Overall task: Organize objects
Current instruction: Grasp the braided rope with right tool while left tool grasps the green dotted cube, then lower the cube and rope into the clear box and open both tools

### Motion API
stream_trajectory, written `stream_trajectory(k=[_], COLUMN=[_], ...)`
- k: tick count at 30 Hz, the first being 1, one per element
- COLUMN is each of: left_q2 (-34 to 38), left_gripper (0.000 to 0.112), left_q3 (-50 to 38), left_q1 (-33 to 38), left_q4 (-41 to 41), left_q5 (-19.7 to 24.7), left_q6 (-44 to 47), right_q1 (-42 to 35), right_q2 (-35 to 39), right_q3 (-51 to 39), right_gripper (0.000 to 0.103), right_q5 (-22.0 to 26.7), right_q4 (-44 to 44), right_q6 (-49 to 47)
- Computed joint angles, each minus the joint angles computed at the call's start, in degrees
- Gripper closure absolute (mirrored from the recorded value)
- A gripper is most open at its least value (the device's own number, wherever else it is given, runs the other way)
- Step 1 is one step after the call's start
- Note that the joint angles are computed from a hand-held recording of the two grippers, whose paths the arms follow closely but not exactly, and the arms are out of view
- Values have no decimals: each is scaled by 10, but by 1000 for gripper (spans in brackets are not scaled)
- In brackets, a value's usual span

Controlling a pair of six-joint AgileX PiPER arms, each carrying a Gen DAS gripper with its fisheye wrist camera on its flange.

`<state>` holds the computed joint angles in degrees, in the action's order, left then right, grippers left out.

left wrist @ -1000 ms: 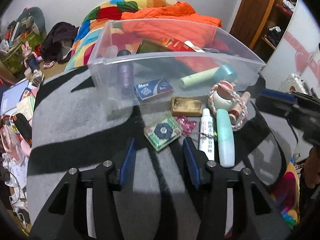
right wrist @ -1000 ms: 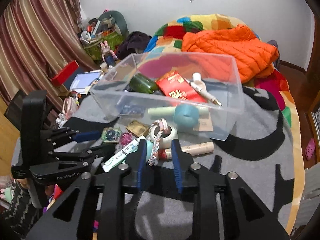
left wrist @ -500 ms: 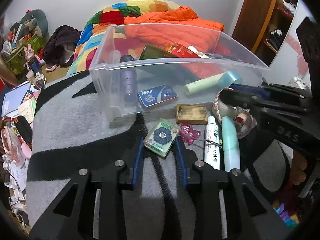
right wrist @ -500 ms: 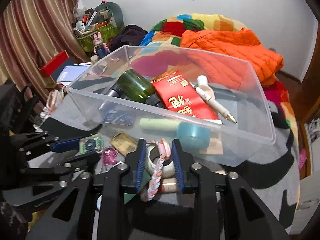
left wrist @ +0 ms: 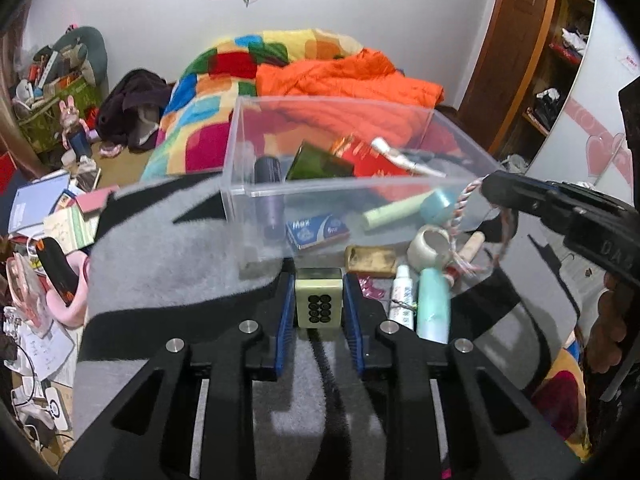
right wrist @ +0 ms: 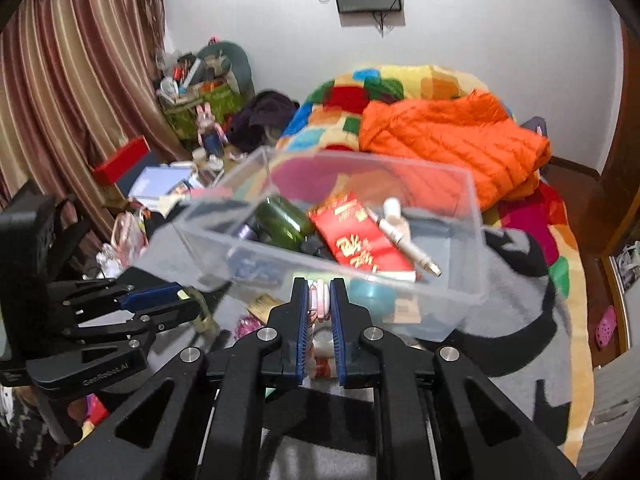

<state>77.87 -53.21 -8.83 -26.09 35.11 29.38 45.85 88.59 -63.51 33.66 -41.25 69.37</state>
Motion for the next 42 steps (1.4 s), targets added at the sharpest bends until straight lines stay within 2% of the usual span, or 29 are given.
stream_trajectory(k=[7,12,19,27,36,41,42], left_q2=[-37,-38,-3,61,156,185,185], left_gripper=[89,89,89,89,89,89,89], left_q3=[-15,-47,-114,-194,-249,-259,-258], left_q1=[0,-2,-9,-15,-31,-33,-32], left_q4=[-4,-6,0,2,35,42,40], left_q5=[17,25,28,36,36,45,45], left_q6=[-6,-18,-42,-64,-104,-114,-113], right_q1=[20,12,-40,-86,-129,-147,-155], right_q2=[-40,-46,-44,-1,79,106,110], right_q3=[-9,-15,-22,-60,-100,-108,-111], right_gripper=[93,93,93,93,93,92,92], right_q5=[33,35,5,-13,-41,-41,-39], right_q4=[-38,-49,-27,4,96,157,191], right_q6=[24,27,-1,-42,-138,-199,-231])
